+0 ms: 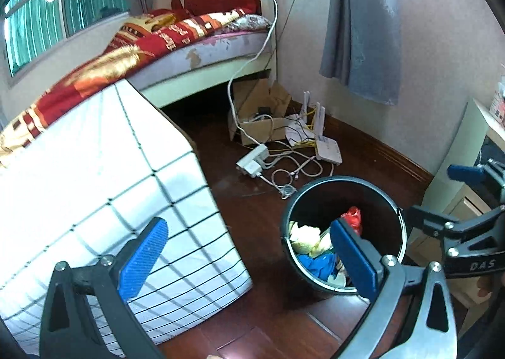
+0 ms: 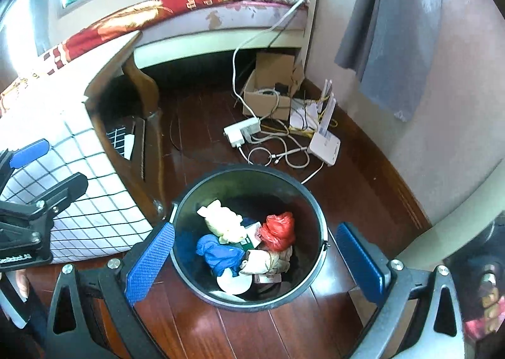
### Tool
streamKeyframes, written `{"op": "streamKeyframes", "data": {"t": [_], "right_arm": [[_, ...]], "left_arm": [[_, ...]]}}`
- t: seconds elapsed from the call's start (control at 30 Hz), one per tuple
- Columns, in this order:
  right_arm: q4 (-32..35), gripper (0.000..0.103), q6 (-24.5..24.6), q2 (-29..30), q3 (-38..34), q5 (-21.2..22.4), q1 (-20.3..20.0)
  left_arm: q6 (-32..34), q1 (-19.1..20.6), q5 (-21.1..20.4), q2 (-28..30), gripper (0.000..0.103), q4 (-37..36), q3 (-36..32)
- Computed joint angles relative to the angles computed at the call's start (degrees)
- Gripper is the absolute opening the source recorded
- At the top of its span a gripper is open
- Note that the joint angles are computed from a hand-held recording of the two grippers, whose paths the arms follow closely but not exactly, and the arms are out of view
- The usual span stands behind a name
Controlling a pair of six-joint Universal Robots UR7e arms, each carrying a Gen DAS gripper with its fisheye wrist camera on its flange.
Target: Collect trash
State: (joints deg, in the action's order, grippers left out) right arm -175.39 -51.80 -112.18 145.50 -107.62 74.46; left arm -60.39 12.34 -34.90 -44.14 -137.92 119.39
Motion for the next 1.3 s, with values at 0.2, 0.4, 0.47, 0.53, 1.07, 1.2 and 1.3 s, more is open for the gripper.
{"op": "streamKeyframes", "data": {"t": [0.2,0.4,0.47,0.53,1.07,1.2,1.3], "right_arm": [[8.4,0.103,7.5,-7.7,0.2,-6.1,8.8],[15.8,0.103,14.3,-13.3,-0.4,-14.5,21.3],[17.9,0.103,16.9,-14.1,-0.9,-17.6,25.6],[20.1,0.103,19.2,-14.6,-1.4,-19.6,28.7],[31.0,0.103,32.3,-15.6,-5.5,-31.8,51.8],[31.7,0.103,33.1,-16.0,-6.3,-33.3,53.7],[31.9,0.103,33.3,-16.2,-6.6,-33.7,53.4]], "left_arm": [[-6.0,-4.6,-0.1,-5.6,0.103,9.0,1.1],[-15.9,-9.3,-0.7,-11.4,0.103,21.6,0.8],[-19.0,-10.9,0.1,-13.1,0.103,25.5,0.6],[-21.0,-12.2,0.8,-14.1,0.103,28.9,0.0],[-37.5,-20.3,1.4,-20.9,0.103,50.3,-2.7],[-37.0,-20.8,1.5,-20.7,0.103,49.2,-2.6],[-35.0,-20.5,1.8,-20.4,0.103,47.2,-2.5]]}}
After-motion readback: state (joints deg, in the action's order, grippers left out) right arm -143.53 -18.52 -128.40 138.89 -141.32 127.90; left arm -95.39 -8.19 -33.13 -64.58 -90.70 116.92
